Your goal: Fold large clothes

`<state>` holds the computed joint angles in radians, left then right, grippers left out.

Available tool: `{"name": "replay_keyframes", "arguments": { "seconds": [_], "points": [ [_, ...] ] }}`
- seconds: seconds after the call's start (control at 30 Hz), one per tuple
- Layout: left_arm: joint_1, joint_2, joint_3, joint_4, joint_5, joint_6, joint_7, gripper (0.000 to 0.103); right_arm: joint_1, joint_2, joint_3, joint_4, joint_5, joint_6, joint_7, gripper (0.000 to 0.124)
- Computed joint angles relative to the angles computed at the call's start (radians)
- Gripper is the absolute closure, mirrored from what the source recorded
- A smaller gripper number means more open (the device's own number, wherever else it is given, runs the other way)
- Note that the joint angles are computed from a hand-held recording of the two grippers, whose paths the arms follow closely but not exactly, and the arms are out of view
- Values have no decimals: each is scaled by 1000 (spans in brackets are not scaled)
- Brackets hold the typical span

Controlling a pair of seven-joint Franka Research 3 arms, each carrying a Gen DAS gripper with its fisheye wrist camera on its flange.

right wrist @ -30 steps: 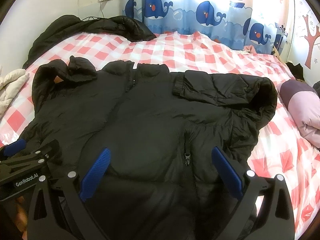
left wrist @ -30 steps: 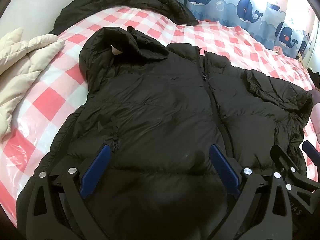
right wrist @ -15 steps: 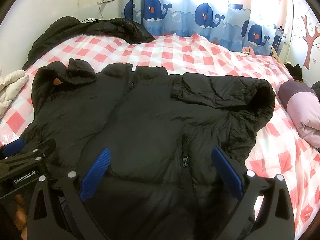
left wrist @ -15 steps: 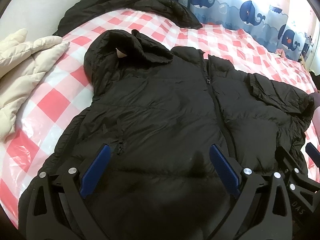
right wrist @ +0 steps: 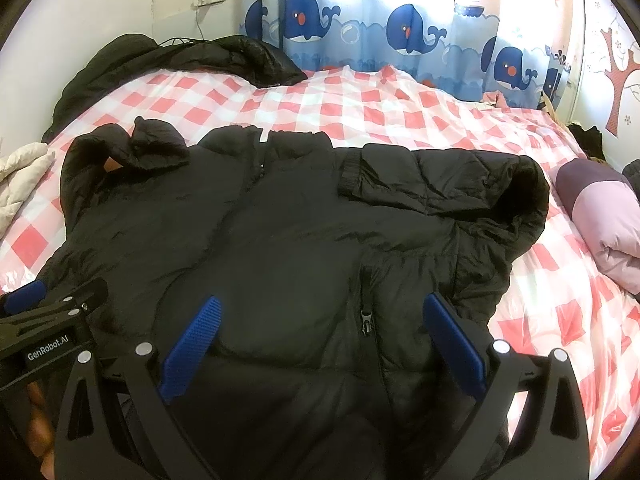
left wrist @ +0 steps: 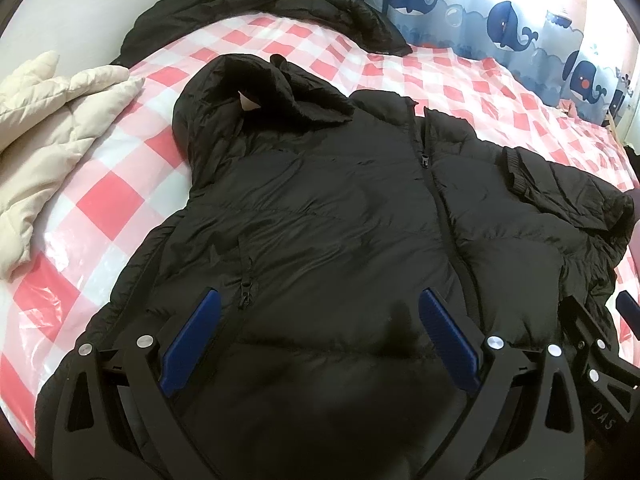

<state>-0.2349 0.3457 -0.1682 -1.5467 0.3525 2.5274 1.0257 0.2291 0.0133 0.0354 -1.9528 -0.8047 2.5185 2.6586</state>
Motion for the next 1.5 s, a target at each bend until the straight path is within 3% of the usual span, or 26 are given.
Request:
{"name": "replay_keyframes", "arguments": {
  "seconds": [0.07,0.47,0.6,0.67,0.73,0.87,1.0,1.13,1.4,1.5],
  "points": [
    [-1,0,0,-1,1,0,0,8,3,3,2,9,23,-29,-32,26],
    [-5,-1,1,-5,6,-4,-5,8,4,2,1,7,2,-19,-14,27],
    [-2,14,-4,14,-11,-12,0,8,-3,-18,-4,6,-98,-12,2,27],
    [-4,31,-7,40,-21,-25,2,8,-28,-50,-14,-20,-163,30,35,27],
    [1,45,-19,59,-48,-30,26,8,-58,-41,-27,-10,-94,61,-61,27],
    [-15,58,-23,80,-55,-34,49,8,-84,47,-45,92,101,30,-303,27],
    [-19,63,-31,88,-74,-36,75,8,-58,179,-64,294,139,-93,-526,27],
    [-24,77,-28,108,-86,-53,80,8,-48,317,-81,475,267,-183,-765,27],
    [-37,110,-23,154,-83,-81,94,8,-77,662,-131,929,504,-322,-968,27],
    [-34,121,-25,168,-92,-89,105,8,-77,731,-164,1009,545,-338,-987,28]
  ]
}}
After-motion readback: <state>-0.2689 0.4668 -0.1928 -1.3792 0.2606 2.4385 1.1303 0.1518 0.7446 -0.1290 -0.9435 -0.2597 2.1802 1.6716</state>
